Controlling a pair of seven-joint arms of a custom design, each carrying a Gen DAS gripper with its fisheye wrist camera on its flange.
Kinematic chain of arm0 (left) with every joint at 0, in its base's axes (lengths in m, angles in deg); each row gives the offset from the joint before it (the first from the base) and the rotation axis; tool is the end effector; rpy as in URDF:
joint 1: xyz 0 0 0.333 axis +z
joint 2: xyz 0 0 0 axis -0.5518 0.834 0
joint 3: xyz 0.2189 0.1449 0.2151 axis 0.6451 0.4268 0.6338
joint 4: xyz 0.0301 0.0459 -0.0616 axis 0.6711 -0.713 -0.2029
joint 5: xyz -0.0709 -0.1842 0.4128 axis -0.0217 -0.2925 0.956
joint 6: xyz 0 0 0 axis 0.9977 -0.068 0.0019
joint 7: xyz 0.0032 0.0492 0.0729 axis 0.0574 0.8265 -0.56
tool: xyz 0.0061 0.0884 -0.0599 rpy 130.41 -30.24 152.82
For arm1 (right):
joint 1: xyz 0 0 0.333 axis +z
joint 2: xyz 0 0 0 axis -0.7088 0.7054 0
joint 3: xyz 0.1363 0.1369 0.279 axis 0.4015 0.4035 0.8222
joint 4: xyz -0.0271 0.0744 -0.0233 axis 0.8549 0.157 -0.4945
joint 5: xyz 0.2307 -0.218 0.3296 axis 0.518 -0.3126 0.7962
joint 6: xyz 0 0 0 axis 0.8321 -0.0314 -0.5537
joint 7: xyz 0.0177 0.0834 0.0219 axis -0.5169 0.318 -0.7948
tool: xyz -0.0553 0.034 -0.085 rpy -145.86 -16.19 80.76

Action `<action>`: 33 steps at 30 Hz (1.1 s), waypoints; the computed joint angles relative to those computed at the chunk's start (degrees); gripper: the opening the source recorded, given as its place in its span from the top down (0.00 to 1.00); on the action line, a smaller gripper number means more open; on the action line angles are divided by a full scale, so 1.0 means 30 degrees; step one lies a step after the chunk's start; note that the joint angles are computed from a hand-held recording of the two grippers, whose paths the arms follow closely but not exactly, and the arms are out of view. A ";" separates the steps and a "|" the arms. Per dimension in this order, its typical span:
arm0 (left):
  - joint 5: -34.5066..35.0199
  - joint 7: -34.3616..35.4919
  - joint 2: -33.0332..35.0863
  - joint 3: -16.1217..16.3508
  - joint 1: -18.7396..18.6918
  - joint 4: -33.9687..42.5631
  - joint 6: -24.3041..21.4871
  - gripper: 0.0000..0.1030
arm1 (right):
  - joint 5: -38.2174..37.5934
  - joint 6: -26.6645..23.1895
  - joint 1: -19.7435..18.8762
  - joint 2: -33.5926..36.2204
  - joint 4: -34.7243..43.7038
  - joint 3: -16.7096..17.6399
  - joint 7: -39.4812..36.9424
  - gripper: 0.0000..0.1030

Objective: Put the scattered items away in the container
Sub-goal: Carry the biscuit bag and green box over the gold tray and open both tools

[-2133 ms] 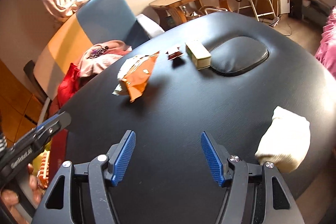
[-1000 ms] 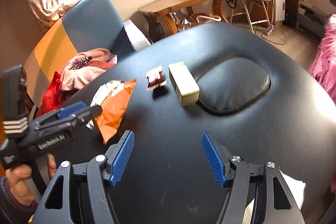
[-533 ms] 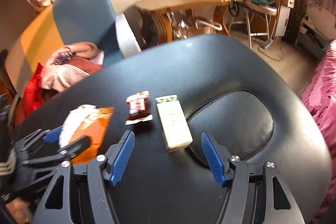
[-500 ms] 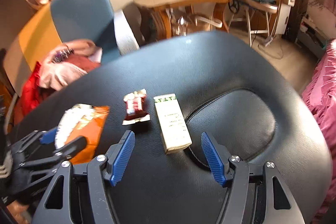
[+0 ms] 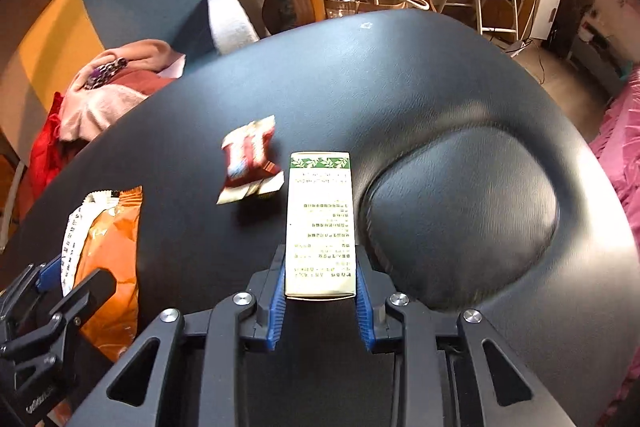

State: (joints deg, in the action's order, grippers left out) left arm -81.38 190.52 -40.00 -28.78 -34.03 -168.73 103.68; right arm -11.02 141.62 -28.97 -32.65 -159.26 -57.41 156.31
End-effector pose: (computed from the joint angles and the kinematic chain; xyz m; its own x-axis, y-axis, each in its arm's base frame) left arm 0.6874 -0.1611 0.4619 -0.6322 -0.7525 0.1845 -0.6764 0.4199 -0.6051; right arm 0.6158 0.2139 0.4614 -0.4480 -0.8805 -0.1549 -0.7605 0.4664 -0.4518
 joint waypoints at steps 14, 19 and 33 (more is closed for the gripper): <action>-0.2636 0.1685 -0.6301 0.3117 -0.0007 -0.6994 -0.0867 0.43 | -0.1282 0.0656 0.1788 -0.2599 -0.3153 0.2536 0.2211 0.71; -0.2747 0.2047 -0.8134 0.4438 -0.0379 -0.8818 -0.1289 0.42 | -0.1335 0.0415 0.2344 -0.2893 -0.3466 0.3180 0.2165 0.70; -0.0960 0.0042 -0.7862 0.4586 -0.0497 -0.8097 -0.2295 0.28 | -0.1581 0.0248 0.2642 -0.3150 -0.3617 0.3499 0.3190 0.60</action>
State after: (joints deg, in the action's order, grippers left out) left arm -84.26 190.64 -63.59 -15.03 -35.52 -193.02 96.80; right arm -15.77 142.36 -21.04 -42.10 -170.12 -46.91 165.88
